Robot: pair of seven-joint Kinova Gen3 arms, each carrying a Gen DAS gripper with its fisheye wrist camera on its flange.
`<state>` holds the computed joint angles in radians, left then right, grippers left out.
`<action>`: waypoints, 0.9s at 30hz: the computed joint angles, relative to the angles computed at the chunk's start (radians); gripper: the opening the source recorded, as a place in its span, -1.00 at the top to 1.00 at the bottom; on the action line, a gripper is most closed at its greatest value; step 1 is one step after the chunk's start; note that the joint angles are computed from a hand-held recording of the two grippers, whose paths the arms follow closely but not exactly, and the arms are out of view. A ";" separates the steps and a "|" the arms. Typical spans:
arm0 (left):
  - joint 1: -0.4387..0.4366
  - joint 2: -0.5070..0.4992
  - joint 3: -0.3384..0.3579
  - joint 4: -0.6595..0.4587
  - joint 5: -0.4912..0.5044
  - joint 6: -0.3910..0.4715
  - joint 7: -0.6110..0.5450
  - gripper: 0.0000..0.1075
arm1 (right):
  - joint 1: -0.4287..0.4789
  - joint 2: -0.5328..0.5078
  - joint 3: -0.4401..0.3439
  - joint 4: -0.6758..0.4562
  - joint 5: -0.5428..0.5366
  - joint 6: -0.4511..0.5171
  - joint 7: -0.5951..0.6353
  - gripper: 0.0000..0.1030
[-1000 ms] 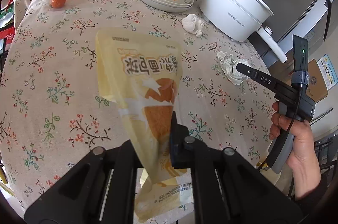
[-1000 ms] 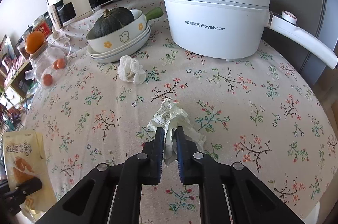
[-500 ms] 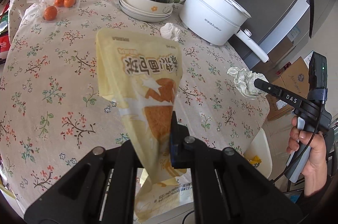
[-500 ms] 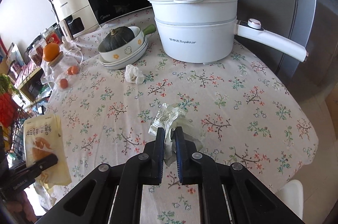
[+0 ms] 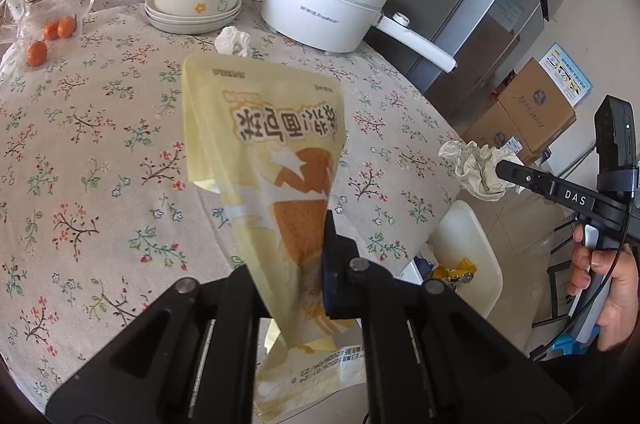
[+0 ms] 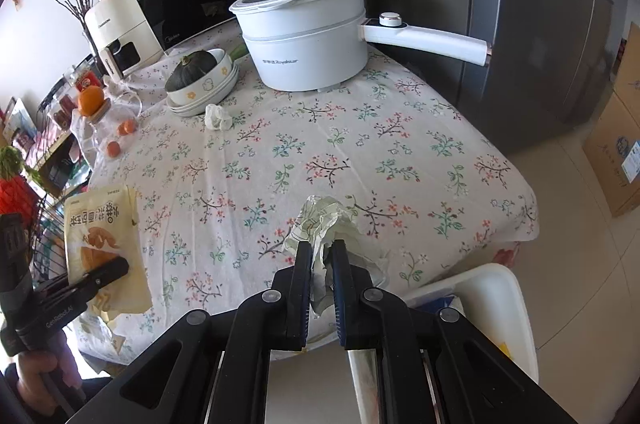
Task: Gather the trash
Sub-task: 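Carry the bread bag and tissue over the white bin, then open the left tool to drop the bag while the right tool drops the tissue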
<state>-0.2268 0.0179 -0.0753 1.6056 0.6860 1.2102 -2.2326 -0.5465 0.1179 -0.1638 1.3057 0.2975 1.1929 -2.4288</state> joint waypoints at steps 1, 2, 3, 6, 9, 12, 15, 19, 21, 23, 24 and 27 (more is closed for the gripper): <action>0.007 -0.001 0.006 0.001 0.004 0.002 -0.001 0.83 | 0.003 -0.019 0.001 0.022 -0.002 0.003 -0.003 0.80; 0.015 -0.004 0.013 0.004 0.006 0.000 -0.002 0.83 | 0.008 -0.037 0.001 0.044 -0.005 0.007 -0.006 0.80; 0.025 -0.007 0.020 0.008 0.008 -0.002 -0.004 0.83 | 0.014 -0.055 -0.001 0.065 -0.008 0.010 -0.008 0.80; 0.059 -0.011 0.040 0.017 0.015 -0.008 -0.007 0.82 | 0.042 -0.108 -0.010 0.128 -0.017 0.012 -0.019 0.80; 0.101 -0.011 0.063 0.027 0.008 -0.023 -0.001 0.82 | 0.078 -0.161 -0.020 0.191 -0.031 0.013 -0.032 0.80; 0.144 -0.009 0.085 0.041 0.005 -0.041 0.001 0.82 | 0.117 -0.210 -0.029 0.249 -0.049 0.019 -0.035 0.80; 0.181 -0.011 0.102 0.060 0.014 -0.057 -0.011 0.82 | 0.154 -0.254 -0.036 0.299 -0.069 0.025 -0.030 0.80; 0.230 -0.012 0.124 0.088 0.018 -0.095 -0.035 0.81 | 0.197 -0.299 -0.044 0.355 -0.092 0.040 -0.015 0.79; 0.255 -0.010 0.137 0.098 0.017 -0.112 -0.040 0.81 | 0.216 -0.319 -0.045 0.381 -0.106 0.046 -0.007 0.79; 0.275 -0.008 0.145 0.111 0.022 -0.133 -0.049 0.80 | 0.234 -0.334 -0.047 0.403 -0.117 0.049 -0.001 0.79; 0.283 -0.006 0.148 0.118 0.027 -0.141 -0.055 0.80 | 0.241 -0.341 -0.048 0.412 -0.121 0.051 0.000 0.79; 0.311 0.001 0.162 0.132 0.027 -0.173 -0.061 0.80 | 0.259 -0.354 -0.052 0.433 -0.133 0.053 0.007 0.79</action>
<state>0.0839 0.0190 0.0868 1.7379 0.7129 1.0374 -2.2938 -0.2870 -0.2363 -0.2159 1.7391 0.1645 1.2455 -2.4214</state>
